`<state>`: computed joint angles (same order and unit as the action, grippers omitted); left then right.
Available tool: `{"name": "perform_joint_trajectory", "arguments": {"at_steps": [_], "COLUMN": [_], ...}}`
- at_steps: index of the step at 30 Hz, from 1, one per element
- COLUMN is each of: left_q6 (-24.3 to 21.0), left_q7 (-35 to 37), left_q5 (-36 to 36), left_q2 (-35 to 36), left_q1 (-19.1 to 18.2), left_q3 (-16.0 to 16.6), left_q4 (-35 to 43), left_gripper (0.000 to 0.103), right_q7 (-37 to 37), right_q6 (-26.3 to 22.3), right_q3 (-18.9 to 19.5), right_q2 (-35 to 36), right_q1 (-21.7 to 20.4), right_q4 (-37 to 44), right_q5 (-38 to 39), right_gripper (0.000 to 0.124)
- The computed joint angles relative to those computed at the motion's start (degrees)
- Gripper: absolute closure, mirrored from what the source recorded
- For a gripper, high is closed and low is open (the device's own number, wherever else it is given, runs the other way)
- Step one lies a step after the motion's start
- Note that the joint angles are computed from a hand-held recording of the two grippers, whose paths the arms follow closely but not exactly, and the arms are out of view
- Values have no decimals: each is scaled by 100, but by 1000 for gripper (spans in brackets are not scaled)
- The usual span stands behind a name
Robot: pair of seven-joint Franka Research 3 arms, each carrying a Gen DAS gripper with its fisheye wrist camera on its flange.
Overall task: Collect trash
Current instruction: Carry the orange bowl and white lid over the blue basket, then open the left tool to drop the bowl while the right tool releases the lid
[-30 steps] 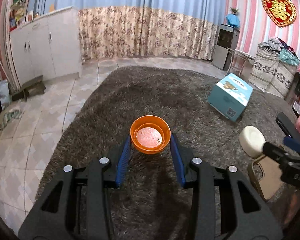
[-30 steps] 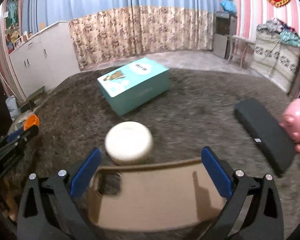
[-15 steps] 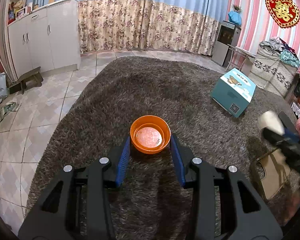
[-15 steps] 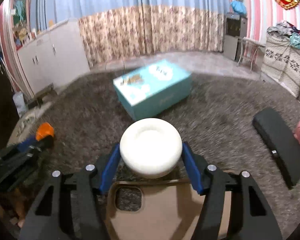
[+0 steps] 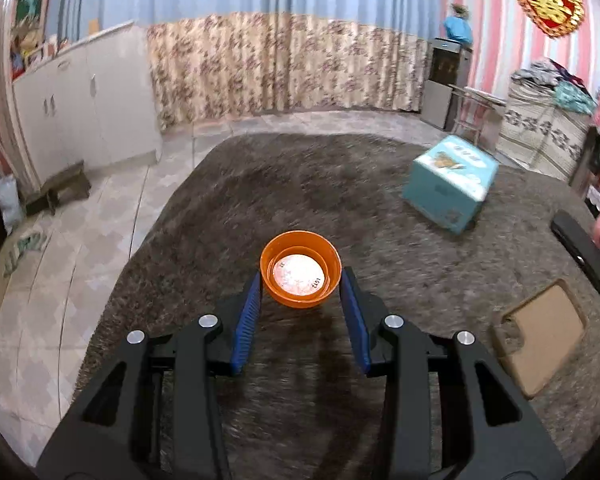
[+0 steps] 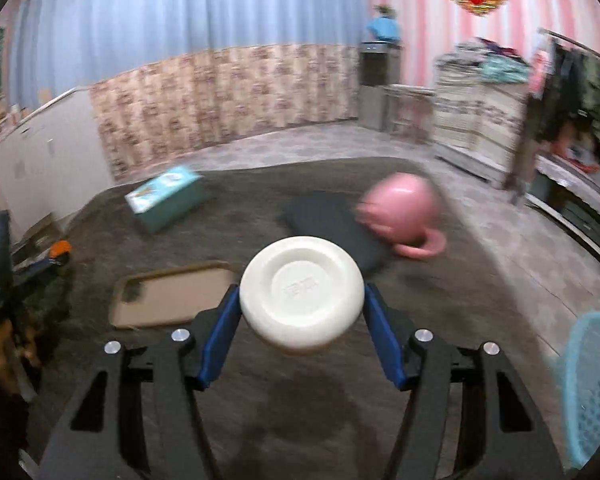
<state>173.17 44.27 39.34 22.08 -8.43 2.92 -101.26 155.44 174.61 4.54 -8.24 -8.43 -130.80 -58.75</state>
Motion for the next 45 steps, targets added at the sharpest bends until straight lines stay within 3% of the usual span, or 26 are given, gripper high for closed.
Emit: {"name": "perform_joint_trajectory", "arguments": {"at_steps": [3, 8, 12, 22, 26, 29, 34, 45], "left_q6": [40, 279, 308, 313, 208, 165, 33, -341], "left_q7": [220, 526, 1072, 2014, 2286, 2598, 2956, 4155], "left_q5": [-175, -419, -800, -1487, -1596, -1769, -1823, -2254], "left_q2": [-152, -443, -499, -293, 18, 329, 824, 1796], "left_q1": [45, -93, -120, -670, -1072, -1256, -1792, -2344], "left_q3": [-259, -607, -1050, -1685, -1784, -2070, -2154, -2708], "left_q4": [-77, -283, -300, -54, 327, 676, 1313, 2377], "left_gripper": [64, 64, 64, 64, 64, 64, 64, 64], "right_q7": [359, 952, 886, 688, 434, 234, 7, -647], "right_q6": [45, 96, 280, 507, 611, 720, 908, 899], "right_q3": [-37, 281, 279, 353, 327, 327, 326, 401], "right_q2": [-524, -1253, -1772, -2464, -2263, -2168, -2071, -1874], "right_q1": [-436, -1428, -1948, -3371, -3668, -3946, -4400, -4913], "right_q4": [-475, -986, -1390, -2185, -2275, -2306, -2388, -2485], "right_q5": [-197, -709, -602, -186, 73, 217, 540, 1295], "right_gripper": [62, 62, 62, 62, 62, 62, 63, 62]}}
